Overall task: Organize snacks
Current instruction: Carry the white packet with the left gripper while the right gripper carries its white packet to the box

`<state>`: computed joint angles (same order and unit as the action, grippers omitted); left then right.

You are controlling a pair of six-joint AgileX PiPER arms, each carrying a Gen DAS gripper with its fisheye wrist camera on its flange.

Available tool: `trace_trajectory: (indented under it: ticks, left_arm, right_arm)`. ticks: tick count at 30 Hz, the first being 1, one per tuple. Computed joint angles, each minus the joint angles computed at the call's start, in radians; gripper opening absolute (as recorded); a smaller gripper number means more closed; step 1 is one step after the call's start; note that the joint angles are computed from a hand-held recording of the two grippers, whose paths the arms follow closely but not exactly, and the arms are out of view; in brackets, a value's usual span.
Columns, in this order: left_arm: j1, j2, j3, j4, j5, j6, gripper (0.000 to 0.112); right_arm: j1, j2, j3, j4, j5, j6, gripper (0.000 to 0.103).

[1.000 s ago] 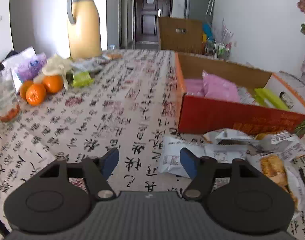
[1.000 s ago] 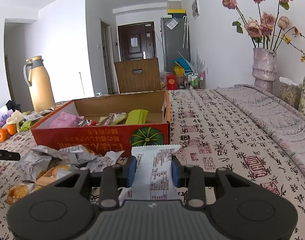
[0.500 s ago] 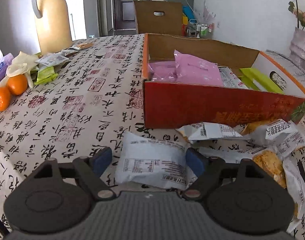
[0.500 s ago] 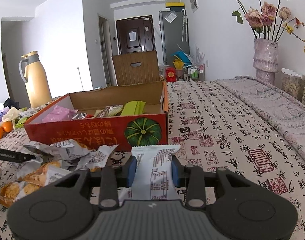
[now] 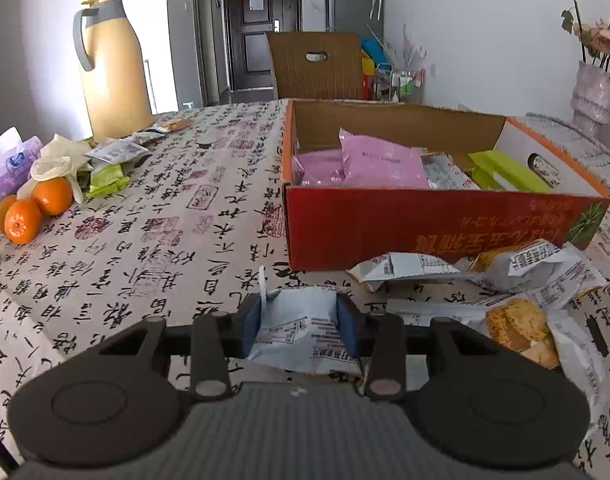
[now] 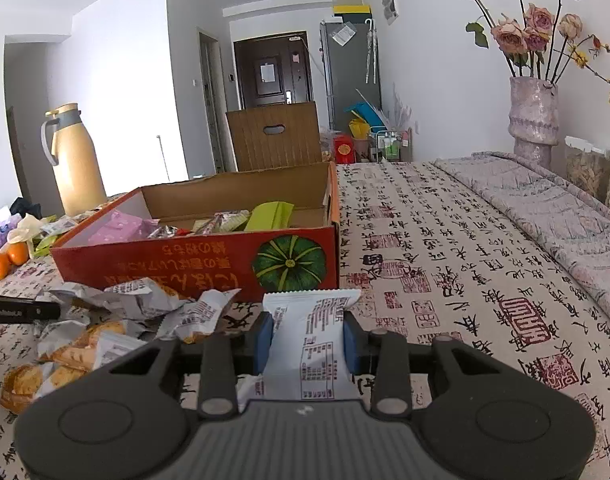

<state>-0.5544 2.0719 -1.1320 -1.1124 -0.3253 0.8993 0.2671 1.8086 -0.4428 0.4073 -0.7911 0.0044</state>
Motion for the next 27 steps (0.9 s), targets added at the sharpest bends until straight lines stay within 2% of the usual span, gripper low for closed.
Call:
trace_trajectory:
  ticks: [9, 14, 20, 27]
  left_arm:
    - [-0.016, -0.108, 0.091, 0.129, -0.075, -0.139, 0.041]
    - [-0.031, -0.161, 0.096, 0.151, -0.102, -0.154, 0.041]
    - [-0.045, -0.166, 0.035, 0.169, -0.096, -0.152, 0.041]
    - [-0.053, -0.113, -0.094, 0.137, -0.065, -0.100, 0.041]
  right_arm:
    - [0.035, -0.056, 0.019, 0.029, -0.006, -0.029, 0.035]
    - [0.055, -0.093, 0.006, 0.046, 0.000, -0.058, 0.035]
    - [0.057, -0.113, -0.051, 0.043, 0.021, -0.096, 0.035]
    - [0.033, -0.090, -0.164, 0.002, 0.064, -0.122, 0.035]
